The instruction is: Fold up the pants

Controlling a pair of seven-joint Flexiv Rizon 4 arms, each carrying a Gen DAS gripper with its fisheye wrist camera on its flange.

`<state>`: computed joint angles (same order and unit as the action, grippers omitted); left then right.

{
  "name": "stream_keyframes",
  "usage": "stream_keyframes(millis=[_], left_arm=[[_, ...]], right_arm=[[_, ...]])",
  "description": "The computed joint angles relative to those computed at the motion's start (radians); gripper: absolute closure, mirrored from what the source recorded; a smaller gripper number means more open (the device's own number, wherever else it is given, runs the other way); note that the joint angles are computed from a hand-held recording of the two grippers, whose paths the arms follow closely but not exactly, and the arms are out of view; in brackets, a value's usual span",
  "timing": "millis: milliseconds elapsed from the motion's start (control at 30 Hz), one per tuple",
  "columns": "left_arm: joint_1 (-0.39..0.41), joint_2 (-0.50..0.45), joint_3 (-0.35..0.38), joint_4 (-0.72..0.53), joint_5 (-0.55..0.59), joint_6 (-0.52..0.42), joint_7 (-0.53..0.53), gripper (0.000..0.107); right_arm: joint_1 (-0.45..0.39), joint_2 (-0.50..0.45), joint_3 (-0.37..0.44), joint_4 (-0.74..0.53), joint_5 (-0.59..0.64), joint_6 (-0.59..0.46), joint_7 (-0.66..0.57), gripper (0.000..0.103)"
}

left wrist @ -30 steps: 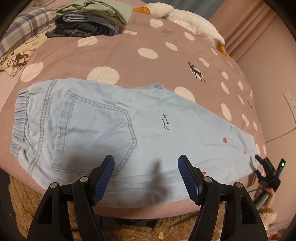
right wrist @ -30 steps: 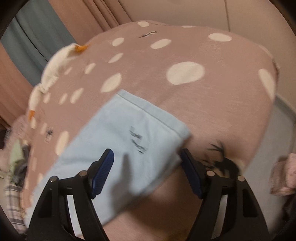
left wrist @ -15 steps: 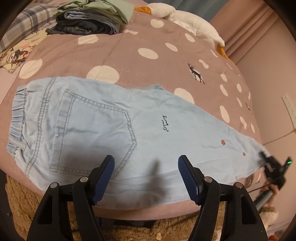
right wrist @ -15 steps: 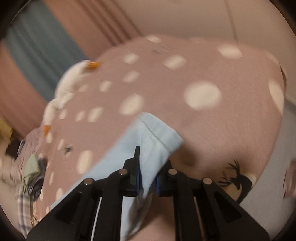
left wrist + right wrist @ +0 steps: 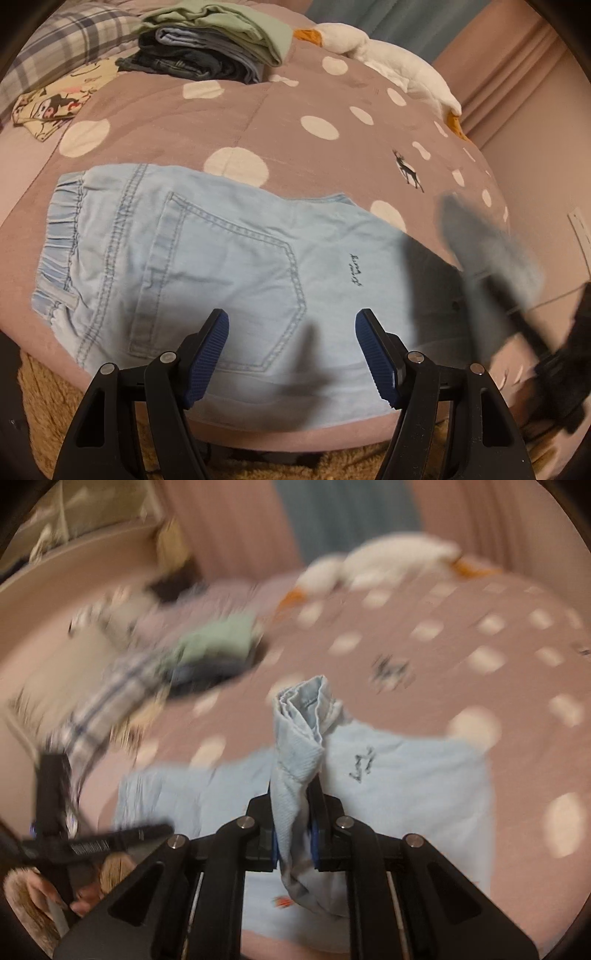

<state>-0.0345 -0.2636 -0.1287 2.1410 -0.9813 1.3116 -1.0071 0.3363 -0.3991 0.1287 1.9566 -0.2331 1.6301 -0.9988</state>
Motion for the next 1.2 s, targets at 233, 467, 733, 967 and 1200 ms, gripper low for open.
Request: stream_keyframes(millis=[233,467,733,967,1200], left_arm=[[0.018,-0.023,-0.015,-0.025,-0.064,-0.08,0.054,0.036],[0.008,-0.059,-0.03,-0.092,-0.17,-0.166,0.156,0.036],[0.007,-0.166,-0.058,-0.215,-0.169,-0.349,0.201,0.036],[-0.042,-0.175,-0.037,-0.208,-0.025,-0.221,0.126,0.094],[0.002,-0.15,-0.044,-0.169,0.019,-0.205,0.123,0.1]], right_arm=[[-0.068,-0.106,0.156,-0.109,0.057,-0.253,-0.147,0.049],[-0.057,0.026,0.081,0.023,0.142,-0.123,-0.118,0.033],[0.147,0.122,-0.303,0.224,-0.087,-0.12,0.279,0.09],[0.099,0.112,-0.283,0.244,-0.188,-0.133,0.381,0.091],[0.024,0.096,-0.238,0.175,-0.287,-0.156,0.395,0.09]])
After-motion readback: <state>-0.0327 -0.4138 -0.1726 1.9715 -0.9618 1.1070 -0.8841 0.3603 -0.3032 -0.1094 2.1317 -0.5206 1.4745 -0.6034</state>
